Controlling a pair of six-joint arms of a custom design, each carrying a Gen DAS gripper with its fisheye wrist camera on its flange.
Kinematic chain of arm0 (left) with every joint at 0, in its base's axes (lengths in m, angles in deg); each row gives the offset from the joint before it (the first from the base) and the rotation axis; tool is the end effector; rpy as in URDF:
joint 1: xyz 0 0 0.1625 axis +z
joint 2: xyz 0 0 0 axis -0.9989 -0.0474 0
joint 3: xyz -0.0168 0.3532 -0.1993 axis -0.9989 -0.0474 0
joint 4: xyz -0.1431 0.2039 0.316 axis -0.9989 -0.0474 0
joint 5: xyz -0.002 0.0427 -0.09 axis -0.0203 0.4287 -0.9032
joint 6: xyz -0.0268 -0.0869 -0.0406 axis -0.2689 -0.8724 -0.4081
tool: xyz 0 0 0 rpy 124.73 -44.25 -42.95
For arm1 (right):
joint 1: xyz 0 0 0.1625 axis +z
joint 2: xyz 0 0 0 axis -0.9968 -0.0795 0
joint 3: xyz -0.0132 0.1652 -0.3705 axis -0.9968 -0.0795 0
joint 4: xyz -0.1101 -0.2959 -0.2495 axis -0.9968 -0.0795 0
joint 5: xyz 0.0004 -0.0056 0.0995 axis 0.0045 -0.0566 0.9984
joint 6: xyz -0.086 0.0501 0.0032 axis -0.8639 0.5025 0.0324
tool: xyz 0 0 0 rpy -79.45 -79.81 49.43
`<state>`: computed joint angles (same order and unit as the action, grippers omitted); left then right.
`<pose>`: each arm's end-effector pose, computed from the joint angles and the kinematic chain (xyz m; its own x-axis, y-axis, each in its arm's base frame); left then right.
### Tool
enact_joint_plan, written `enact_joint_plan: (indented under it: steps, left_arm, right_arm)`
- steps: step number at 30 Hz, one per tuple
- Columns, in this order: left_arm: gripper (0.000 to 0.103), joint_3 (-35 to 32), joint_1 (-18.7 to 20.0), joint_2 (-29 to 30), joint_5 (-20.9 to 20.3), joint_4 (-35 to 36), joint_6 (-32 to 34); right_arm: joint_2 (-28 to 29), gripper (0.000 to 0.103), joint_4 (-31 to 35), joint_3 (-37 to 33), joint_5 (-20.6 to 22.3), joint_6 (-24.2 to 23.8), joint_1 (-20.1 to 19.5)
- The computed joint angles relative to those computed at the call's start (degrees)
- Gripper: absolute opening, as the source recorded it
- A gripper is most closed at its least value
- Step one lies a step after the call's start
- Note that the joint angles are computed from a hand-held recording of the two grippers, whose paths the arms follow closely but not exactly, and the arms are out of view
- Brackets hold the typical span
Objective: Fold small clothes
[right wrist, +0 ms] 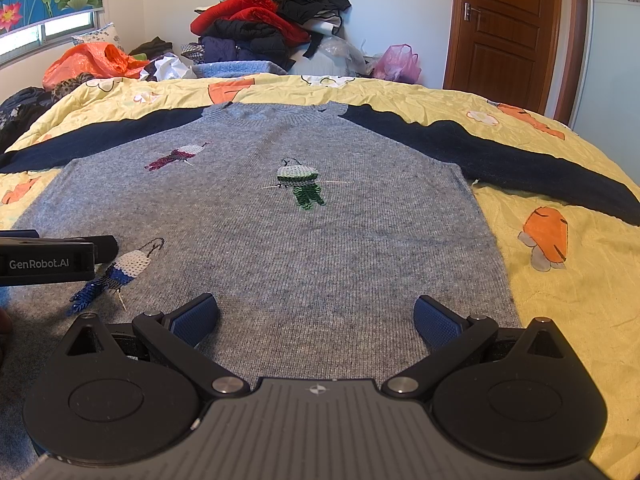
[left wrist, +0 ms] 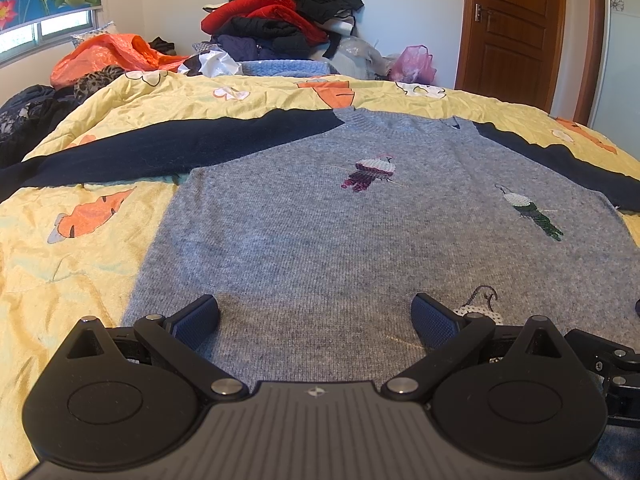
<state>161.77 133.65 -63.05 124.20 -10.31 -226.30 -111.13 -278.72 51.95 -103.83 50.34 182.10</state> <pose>-0.2495 -0.5432 0.0161 -0.6206 0.4703 -0.6274 0.7594 0.5599 -0.3315 0.1101 -0.4381 0.1501 -0.6416 0.4148 0.6451 -0.3685 0.5710 -0.7336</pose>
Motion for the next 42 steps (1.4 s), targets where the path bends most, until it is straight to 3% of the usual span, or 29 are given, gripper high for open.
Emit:
enact_joint_plan:
  steps: [42]
  left_arm:
    - [0.103, 1.00, -0.34, -0.33, -0.84, -1.04, 0.17]
  right_arm:
    - [-0.13, 0.103, -0.07, 0.03, 0.04, -0.07, -0.24]
